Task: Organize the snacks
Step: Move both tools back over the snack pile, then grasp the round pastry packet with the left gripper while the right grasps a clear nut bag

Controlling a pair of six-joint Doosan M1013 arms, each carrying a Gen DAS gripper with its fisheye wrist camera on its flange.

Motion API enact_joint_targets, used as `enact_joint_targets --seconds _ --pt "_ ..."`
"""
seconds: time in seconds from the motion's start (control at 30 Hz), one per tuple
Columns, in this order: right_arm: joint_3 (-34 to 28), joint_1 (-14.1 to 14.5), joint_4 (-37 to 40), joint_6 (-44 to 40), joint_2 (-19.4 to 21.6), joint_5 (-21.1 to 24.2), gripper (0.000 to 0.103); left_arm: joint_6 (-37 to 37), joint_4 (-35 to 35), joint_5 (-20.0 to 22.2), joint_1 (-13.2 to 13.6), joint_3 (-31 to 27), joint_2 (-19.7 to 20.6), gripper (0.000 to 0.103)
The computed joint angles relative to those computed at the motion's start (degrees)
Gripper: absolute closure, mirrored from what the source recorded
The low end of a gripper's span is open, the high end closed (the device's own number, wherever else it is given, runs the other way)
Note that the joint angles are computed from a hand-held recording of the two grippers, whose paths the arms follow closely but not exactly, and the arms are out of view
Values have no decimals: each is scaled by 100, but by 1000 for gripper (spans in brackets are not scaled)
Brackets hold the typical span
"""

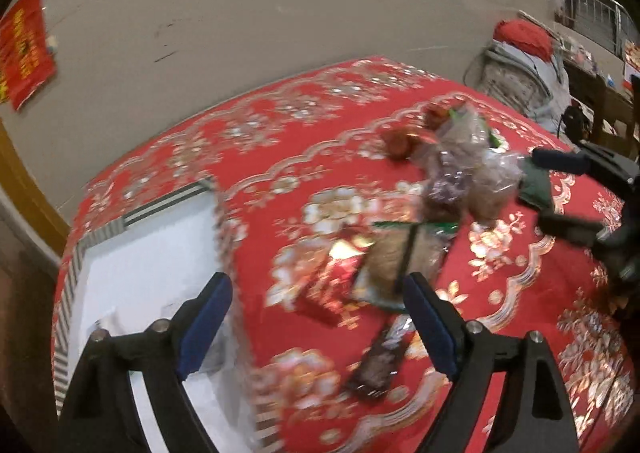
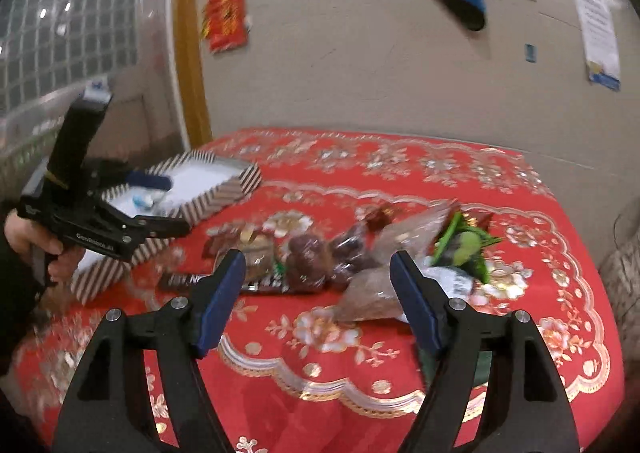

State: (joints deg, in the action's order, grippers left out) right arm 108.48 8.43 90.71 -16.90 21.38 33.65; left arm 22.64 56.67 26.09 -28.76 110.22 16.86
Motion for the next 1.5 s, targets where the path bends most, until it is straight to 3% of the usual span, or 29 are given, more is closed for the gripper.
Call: enact_joint_targets --seconds 0.1,0.3,0.43,0.53,0.63,0.83,1.07,1.17,1.33,1.4,1.5 --pt "-108 34 -520 753 65 -340 28 868 -859 -244 0 -198 108 14" --pt "-91 -198 163 1122 122 -456 27 2014 -1918 -293 -38 -570 450 16" --pt "-191 -234 -210 2094 189 -723 27 2530 -2540 -415 35 -603 544 39" --pt "-251 -286 -368 2449 240 -503 27 2380 -2493 -356 56 -606 569 52" --pt "-228 -245 -257 2186 205 -534 27 2487 -2722 -465 106 -594 569 53" --pt "-325 -179 -818 2359 247 -445 27 1689 -2198 -728 140 -438 423 55" --pt "-472 -170 -1458 2853 341 -147 27 -33 -783 -1023 216 -144 118 55" --pt "-633 -183 -1694 3205 468 93 28 -137 -825 -1043 256 -128 114 55" --pt "-840 -31 -2326 3698 584 0 28 -299 -787 -1078 283 -86 84 55" --pt "-847 55 -2661 3941 568 -256 34 -406 -703 -1088 282 -63 60 55" --pt "-885 72 -2960 4288 591 -352 53 -542 -591 -1073 282 -48 43 55"
